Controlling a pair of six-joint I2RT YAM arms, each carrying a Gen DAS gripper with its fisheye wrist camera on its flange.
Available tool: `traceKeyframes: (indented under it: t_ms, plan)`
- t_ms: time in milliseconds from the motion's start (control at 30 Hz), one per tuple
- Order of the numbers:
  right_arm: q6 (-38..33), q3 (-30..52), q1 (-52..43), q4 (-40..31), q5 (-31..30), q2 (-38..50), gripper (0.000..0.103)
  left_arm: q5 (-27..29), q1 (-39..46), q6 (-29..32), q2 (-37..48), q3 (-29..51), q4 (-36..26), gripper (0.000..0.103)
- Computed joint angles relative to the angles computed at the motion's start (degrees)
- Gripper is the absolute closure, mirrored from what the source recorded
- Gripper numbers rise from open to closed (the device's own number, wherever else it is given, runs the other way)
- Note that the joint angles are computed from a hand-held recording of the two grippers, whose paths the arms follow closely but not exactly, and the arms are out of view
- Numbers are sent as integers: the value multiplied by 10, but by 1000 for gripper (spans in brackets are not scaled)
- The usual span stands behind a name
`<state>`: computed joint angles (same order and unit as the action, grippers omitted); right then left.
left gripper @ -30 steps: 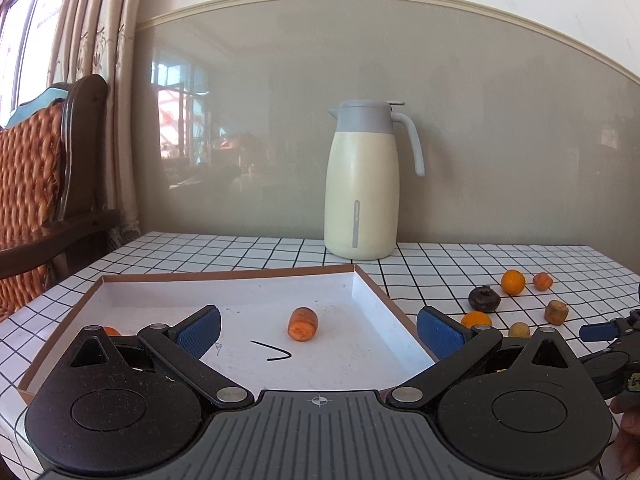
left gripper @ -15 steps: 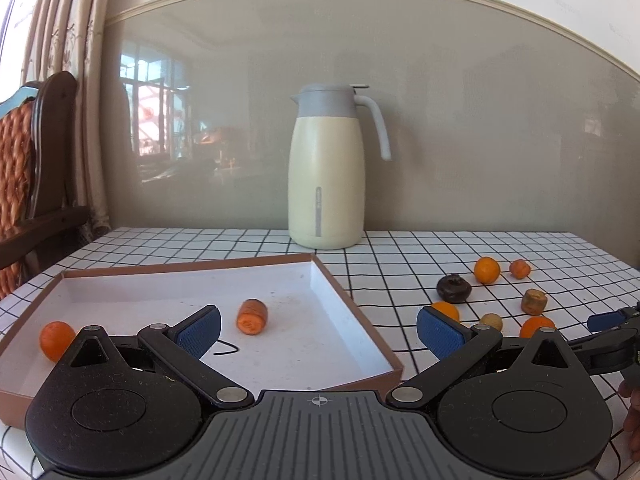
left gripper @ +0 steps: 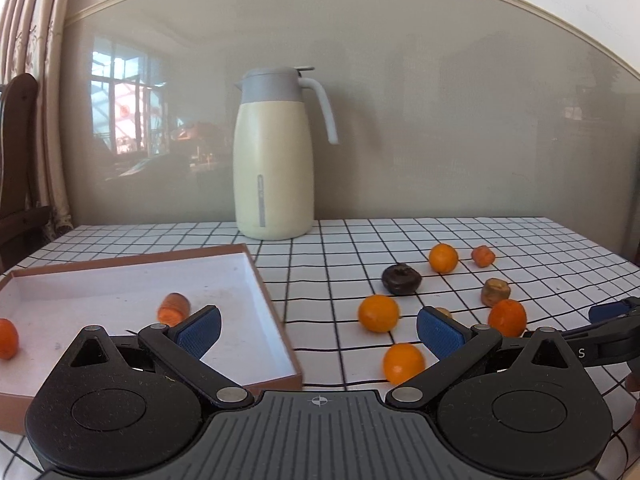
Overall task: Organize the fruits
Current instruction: 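Move both open tools back toward the remaining fruits on the table, then grasp an orange with the left tool while the right tool grasps another orange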
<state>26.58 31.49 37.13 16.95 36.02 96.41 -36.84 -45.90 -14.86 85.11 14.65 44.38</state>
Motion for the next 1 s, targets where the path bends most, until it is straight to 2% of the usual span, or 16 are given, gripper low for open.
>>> traceKeyframes:
  t_ms: [100,167,267,300,333,367,500,567,633,667,767,833,900,1000]
  plan:
    - [-15,-21,-12,19,-15,-15,19,8,-12,-4,25,18,1,0]
    - [-28,-47,-20,52,-44,-37,23,-3,-28,1,46,33,4,0]
    - [-44,-67,-17,81,-51,-54,23,-13,-44,1,70,54,-6,0]
    - [-47,-70,-17,85,-57,-59,24,-14,-47,-1,77,62,-15,5]
    - [-49,-73,-18,88,-64,-62,25,-12,-48,-6,82,69,-27,20]
    - [-51,-73,-19,91,-69,-63,26,-8,-47,-14,85,75,-39,26]
    - [-57,-71,-17,99,-88,-59,32,-2,-49,-29,100,90,-63,29]
    - [-66,-71,-10,109,-87,-57,34,-7,-52,-38,107,100,-82,36]
    - [-71,-66,-6,113,-87,-51,36,2,-45,-55,109,105,-103,48]
    - [-71,-65,-4,115,-88,-49,36,8,-41,-64,109,107,-112,49]
    - [-65,-52,-2,112,-91,-39,38,17,-33,-75,116,109,-111,52]
    - [-62,-44,-1,112,-92,-31,39,30,-30,-82,120,113,-114,66]
    - [-58,-35,1,107,-94,-24,43,33,-27,-80,129,118,-111,70]
    - [-56,-27,2,112,-96,-14,44,41,-19,-87,132,119,-103,71]
